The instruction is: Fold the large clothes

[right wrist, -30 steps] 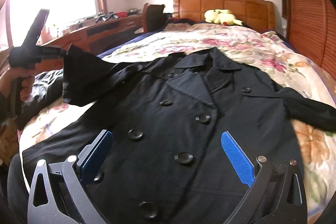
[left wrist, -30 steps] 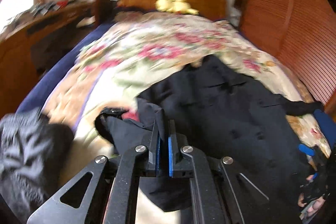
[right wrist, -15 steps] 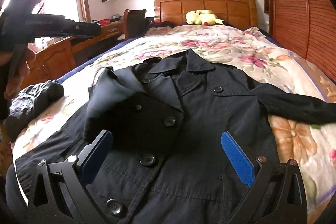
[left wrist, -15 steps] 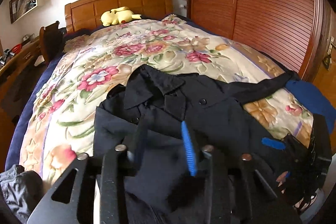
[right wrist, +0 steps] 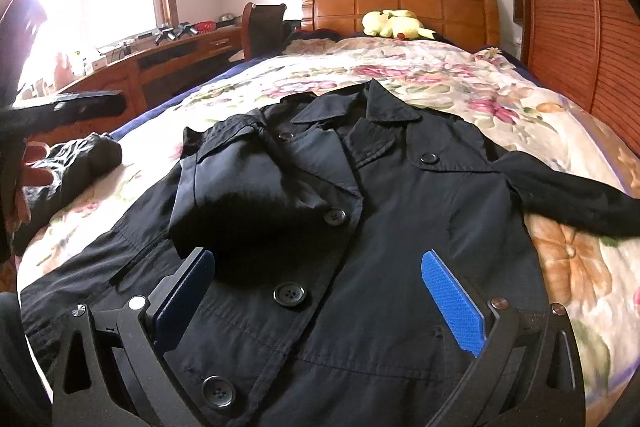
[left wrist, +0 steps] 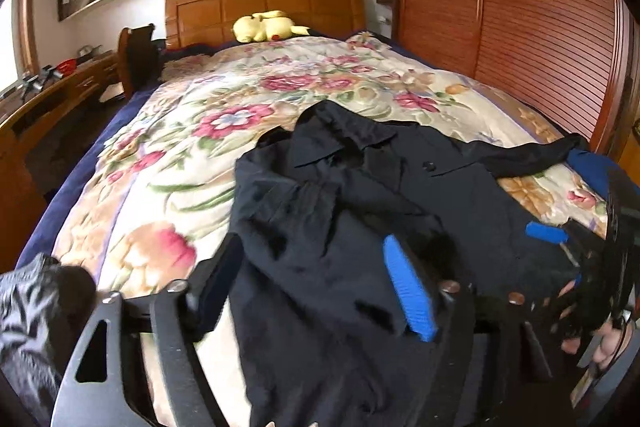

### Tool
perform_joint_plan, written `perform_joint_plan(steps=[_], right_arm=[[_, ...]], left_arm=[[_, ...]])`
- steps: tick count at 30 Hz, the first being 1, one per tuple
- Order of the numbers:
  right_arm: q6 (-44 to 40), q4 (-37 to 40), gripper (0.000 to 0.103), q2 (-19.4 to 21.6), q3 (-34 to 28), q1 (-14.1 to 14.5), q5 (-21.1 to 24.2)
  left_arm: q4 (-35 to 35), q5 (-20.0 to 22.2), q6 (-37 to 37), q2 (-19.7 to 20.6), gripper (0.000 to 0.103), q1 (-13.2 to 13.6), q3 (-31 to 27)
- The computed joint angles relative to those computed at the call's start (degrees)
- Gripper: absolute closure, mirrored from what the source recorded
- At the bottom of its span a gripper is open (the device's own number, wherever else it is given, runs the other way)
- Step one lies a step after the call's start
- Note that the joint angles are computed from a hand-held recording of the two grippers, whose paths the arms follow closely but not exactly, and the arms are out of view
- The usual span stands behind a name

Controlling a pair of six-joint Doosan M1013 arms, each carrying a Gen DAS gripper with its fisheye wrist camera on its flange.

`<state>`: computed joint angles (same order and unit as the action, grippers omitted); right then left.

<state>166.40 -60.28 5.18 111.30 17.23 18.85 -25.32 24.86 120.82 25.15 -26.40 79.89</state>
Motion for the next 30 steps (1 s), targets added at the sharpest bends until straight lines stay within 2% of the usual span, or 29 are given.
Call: perform_joint_plan(steps=[6,10,16,19,23,25,28,30], right_arm=[[-0.7,0.8,0.000,1.0,-1.4,0.4,1.0],[-6.0,5.6,0.000,2.0,-3.1,0.5,1.3],[-24.2,21.2,0.000,5.0,-8.6,0.3,1.8],[-34.0,28.4,0.001,6.4,-11.5,0.2,0.8],[-48.0,38.3,0.004,9.7,-17.0,0.5,3.0],[-53.9,43.1,0.006,11.7,-19.9,0.5,4.5],[-64.9,53.3,0.015,15.1,-24.7,0.0,6.9],[-68.7,56.6,0.023,17.4,-27.6,0.0,8.9]], left_arm=[[-5.8,-2.2,5.0,-1.8,0.023,2.2,4.9],[-11.3,-2.4,8.5,-2.6,0.023,4.0,7.2],[-16.2,-0.8,10.5,-3.2,0.023,6.3,8.8],[-18.0,-1.5,11.6,-3.6,0.023,7.0,9.5],[-20.4,-2.7,12.8,-4.0,0.023,7.9,10.2],[-21.5,-3.0,13.0,-4.1,0.023,8.4,10.3],[-21.3,-4.1,12.3,-4.3,0.023,9.0,10.5],[-19.6,-5.1,10.8,-4.6,0.023,9.1,10.7]])
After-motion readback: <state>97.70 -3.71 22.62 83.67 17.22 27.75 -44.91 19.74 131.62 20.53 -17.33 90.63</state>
